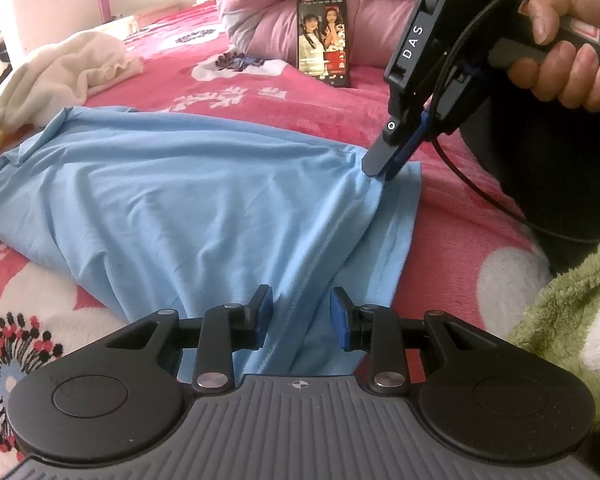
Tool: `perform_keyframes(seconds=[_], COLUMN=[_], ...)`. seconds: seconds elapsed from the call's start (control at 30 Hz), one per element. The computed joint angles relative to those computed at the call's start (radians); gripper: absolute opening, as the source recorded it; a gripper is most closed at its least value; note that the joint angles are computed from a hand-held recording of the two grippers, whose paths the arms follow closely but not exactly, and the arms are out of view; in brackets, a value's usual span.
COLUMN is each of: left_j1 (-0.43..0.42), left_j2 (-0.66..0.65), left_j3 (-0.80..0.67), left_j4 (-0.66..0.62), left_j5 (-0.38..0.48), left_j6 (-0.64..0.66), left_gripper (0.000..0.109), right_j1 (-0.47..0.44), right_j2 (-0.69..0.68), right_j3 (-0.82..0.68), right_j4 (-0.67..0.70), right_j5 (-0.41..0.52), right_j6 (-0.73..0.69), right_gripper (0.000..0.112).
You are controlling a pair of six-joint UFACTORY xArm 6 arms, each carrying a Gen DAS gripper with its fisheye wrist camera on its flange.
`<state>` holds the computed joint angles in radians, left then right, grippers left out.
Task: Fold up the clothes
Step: 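Grasp the shirt edge with the right gripper and fold it over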
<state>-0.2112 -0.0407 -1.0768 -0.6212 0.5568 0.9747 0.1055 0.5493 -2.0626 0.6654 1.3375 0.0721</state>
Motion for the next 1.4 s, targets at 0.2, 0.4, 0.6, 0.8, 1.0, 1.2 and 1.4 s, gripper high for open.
perform_keyframes(seconds=[0.2,0.4,0.6,0.8,1.0,1.2,1.4], left_j1=[-0.012,-0.028,-0.029,-0.020,0.021,0.075,0.115], left_j2=[-0.007,0.001,-0.008,-0.024,-0.048,-0.070,-0.054], left_j3=[0.010,0.011,0.028,0.056,0.071,0.060,0.024], left_j4=[-0.019,0.011,0.069,0.195,0.280,0.321,0.318], left_j5=[-0.029,-0.074,-0.104,-0.144,-0.146,-0.122,-0.041], left_j6=[0.012,-0.028,-0.086,-0.194,-0.313,-0.436,-0.547], left_gripper=[0.035,0.039,0.041,0.041,0.040,0.038,0.033], right_j1=[-0.016,-0.007,0.012,0.021,0.007,0.000,-0.006], right_j2=[0.030,0.077,0.144,0.202,0.206,0.207,0.197], right_j3=[-0.004,-0.010,-0.037,-0.090,-0.090,-0.085,-0.070], right_j4=[0.167,0.339,0.491,0.524,0.518,0.525,0.537], right_j5=[-0.036,-0.086,-0.162,-0.188,-0.169,-0.163,-0.156], right_j6=[0.042,0.118,0.183,0.229,0.229,0.224,0.216], right_gripper=[0.007,0.007,0.007,0.007,0.007,0.007,0.007])
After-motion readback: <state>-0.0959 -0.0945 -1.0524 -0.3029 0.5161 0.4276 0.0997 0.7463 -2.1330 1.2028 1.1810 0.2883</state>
